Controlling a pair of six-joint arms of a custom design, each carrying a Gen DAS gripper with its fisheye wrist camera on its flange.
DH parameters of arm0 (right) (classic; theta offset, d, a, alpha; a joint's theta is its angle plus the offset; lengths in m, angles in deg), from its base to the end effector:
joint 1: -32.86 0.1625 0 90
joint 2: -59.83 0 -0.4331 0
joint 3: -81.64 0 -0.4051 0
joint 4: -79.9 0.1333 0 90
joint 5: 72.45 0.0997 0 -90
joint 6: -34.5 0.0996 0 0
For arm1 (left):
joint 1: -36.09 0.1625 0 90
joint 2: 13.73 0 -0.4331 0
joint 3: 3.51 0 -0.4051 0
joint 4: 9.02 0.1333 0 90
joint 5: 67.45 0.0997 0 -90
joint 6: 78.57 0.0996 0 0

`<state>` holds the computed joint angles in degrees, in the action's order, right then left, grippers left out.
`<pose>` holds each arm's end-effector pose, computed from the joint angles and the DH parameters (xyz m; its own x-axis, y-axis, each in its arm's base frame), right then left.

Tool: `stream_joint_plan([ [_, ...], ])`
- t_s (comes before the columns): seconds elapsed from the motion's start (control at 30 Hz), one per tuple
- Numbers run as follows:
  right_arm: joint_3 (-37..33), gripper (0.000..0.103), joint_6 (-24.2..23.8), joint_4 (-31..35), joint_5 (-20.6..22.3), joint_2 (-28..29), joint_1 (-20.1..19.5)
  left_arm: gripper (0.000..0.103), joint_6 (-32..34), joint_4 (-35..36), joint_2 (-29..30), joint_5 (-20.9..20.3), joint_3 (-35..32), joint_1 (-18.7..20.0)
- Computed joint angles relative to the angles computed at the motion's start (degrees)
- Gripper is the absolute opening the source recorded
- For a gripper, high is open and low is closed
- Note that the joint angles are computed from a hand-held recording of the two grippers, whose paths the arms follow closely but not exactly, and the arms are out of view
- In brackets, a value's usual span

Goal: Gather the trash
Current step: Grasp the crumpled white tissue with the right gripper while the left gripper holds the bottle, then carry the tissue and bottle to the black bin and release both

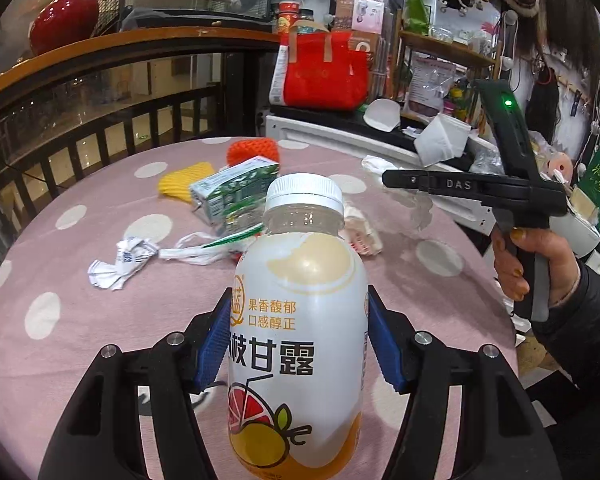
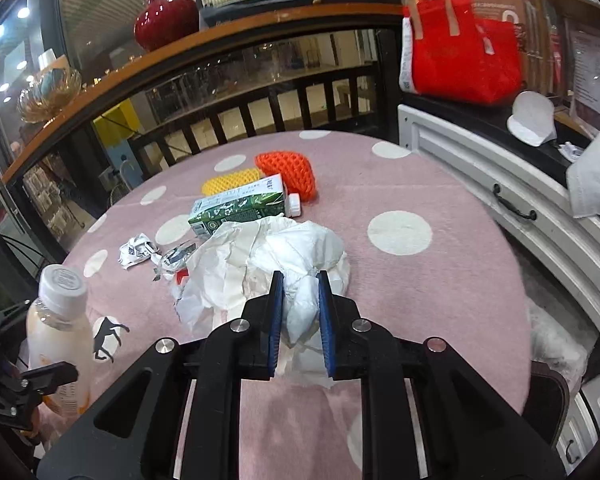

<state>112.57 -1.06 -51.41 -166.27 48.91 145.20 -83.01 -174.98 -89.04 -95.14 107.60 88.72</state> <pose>0.4725 -0.8166 0.0496 -0.5523 -0.7915 0.2617 -0.8302 0.4935 -0.2594 -0.1544 -0.5671 0.3734 -0.7497 -0.2183 -0.6248 0.4071 0.5922 -0.6954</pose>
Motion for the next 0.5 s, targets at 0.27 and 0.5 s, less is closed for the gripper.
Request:
stream_joint_plan([
  [0.27,16.4,0.017,0.97,-7.85,0.77,-11.7,-2.34,0.062,1.85,-3.94,5.59,-3.81,-3.1,-0.66],
  [0.5,26.23,0.017,1.24,-14.22,-3.09,-18.57,-5.15,0.062,4.01,-5.81,10.71,-8.72,-6.43,-1.27],
])
